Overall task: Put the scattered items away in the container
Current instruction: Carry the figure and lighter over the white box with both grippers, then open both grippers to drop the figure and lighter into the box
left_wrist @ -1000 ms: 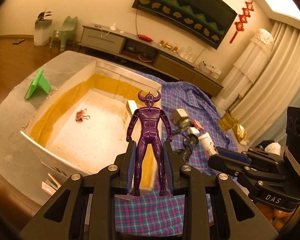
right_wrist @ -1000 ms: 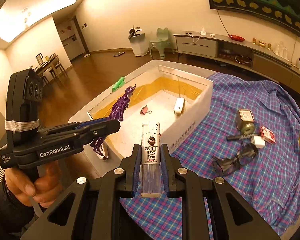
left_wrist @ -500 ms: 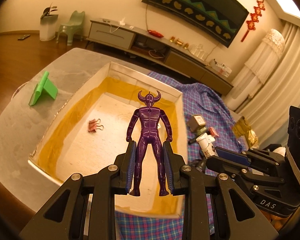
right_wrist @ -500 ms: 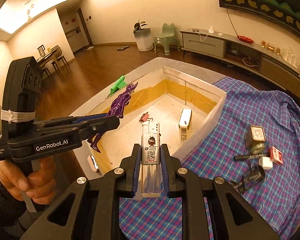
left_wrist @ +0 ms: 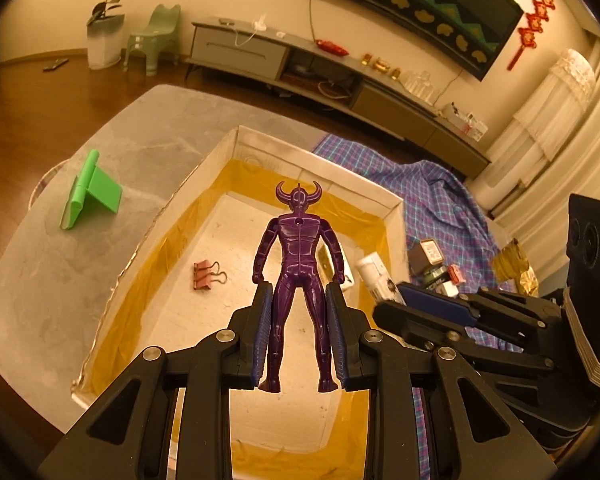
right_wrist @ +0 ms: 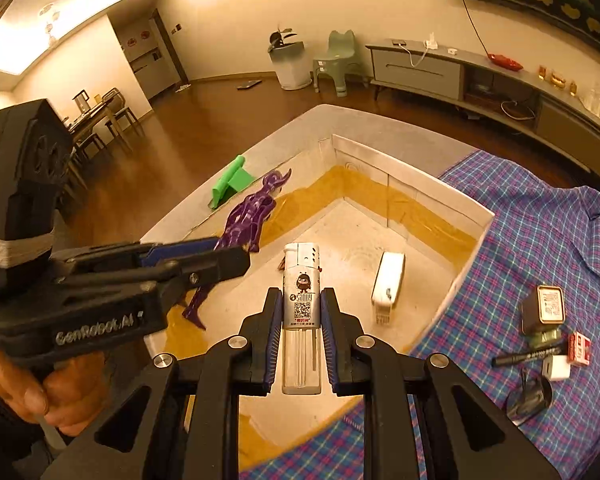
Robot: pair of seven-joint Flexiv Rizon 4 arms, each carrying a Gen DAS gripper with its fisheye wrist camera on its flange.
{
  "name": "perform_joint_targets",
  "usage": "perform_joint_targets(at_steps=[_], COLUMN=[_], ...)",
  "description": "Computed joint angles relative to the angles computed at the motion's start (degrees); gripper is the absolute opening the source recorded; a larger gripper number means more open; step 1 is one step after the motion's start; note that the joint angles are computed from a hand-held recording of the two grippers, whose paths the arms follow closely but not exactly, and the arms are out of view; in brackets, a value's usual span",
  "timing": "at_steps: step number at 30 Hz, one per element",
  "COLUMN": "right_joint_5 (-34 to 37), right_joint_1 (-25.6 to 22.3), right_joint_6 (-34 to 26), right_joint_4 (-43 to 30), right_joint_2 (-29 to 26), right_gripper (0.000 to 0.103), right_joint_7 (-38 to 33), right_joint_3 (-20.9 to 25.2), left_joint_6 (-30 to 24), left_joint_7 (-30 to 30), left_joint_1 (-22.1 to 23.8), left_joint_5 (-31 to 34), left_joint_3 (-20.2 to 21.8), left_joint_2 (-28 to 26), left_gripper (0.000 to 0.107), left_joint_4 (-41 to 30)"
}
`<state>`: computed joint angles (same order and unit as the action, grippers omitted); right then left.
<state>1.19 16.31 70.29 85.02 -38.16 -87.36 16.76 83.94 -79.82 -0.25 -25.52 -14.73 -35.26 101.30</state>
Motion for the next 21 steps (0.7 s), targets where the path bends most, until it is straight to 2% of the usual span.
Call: perform_joint_targets(at_steps=[6, 21], right_joint_5=[-0.37, -1.68], right_joint_1=[0.59, 3.03], right_joint_6=[-4.74, -14.93], right_joint_4=[-6.85, -22.57], right_joint_2=[-3.91, -13.17], right_gripper=[0.021, 0.021], right_joint_7=[1.36, 5.92], right_joint_3=[-1.06, -5.05], left_joint_6=[-6.85, -19.75], left_joint_7=[-3.44, -13.77], left_joint_1=[-3.46, -5.74], left_joint_5=[1.94, 6.40], left_joint_3=[5.57, 11.19], left_joint_2=[-3.28, -12.27], left_gripper=[0.028, 0.028], left_joint_4=[-7.10, -22.04])
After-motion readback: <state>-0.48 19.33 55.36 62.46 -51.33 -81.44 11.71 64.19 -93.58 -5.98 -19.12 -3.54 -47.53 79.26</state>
